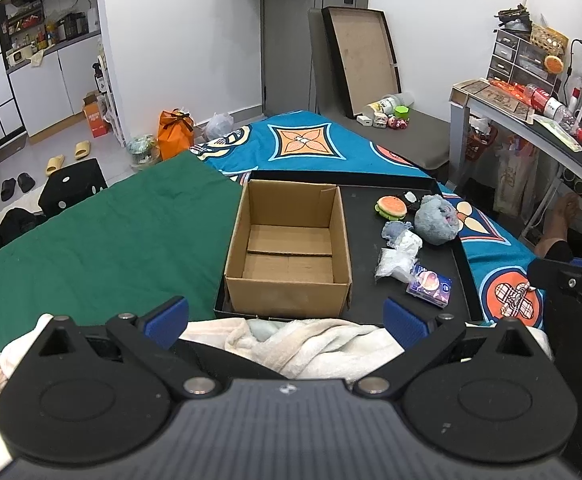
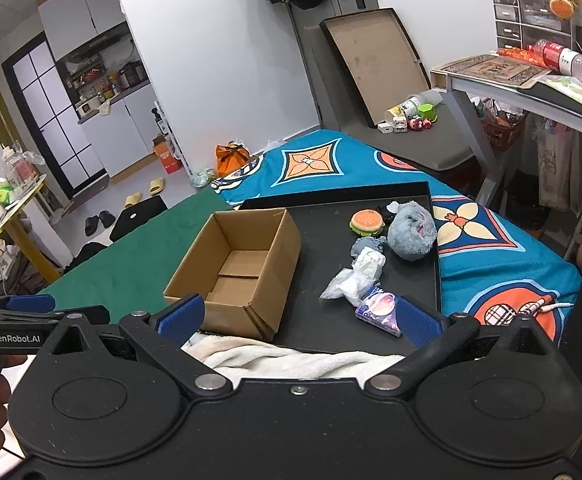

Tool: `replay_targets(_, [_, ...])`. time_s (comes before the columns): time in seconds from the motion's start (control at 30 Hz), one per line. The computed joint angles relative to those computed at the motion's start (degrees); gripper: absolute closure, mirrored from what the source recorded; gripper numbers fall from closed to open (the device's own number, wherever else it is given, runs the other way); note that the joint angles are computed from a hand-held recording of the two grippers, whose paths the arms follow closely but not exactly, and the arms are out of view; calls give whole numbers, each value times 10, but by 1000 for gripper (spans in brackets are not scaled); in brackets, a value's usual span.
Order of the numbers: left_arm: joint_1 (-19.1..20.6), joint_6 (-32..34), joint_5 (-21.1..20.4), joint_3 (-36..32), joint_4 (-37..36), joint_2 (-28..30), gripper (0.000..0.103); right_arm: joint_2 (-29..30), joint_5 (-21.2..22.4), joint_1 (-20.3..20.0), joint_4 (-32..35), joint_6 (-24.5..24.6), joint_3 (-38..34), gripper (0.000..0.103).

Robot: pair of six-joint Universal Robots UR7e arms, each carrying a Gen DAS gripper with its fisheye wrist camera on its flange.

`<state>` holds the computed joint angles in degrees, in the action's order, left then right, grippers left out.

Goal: Organize soft objects
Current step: 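Move the right gripper toward the grey plush toy and open it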

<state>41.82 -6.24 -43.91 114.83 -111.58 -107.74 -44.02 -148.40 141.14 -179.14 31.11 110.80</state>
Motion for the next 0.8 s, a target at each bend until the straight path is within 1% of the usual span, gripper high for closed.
replay_targets(0.1, [11,4,-5,-2,-9,12,1,-3,1,-9,-23,-3,12,0])
replay_targets(0.17, [18,7,-7,-2,-19,21,1,-9,2,-17,-17,9,19,0])
replay_targets(0.3, [33,16,-13,-1,-39,39,1,-15,28,-40,-64,-1,41,0])
replay_targets(0.4, [45,32,-21,-1,-56,51,1,-17,46,-57,-80,-3,51,0])
replay_targets(0.57, [61,39,-18,-5,-83,76,1,-19,75,-84,-119,-23,63,0])
replay_targets(0.8, [79,52,-8,-8,-129,110,1,-21,108,-122,-158,-34,74,0])
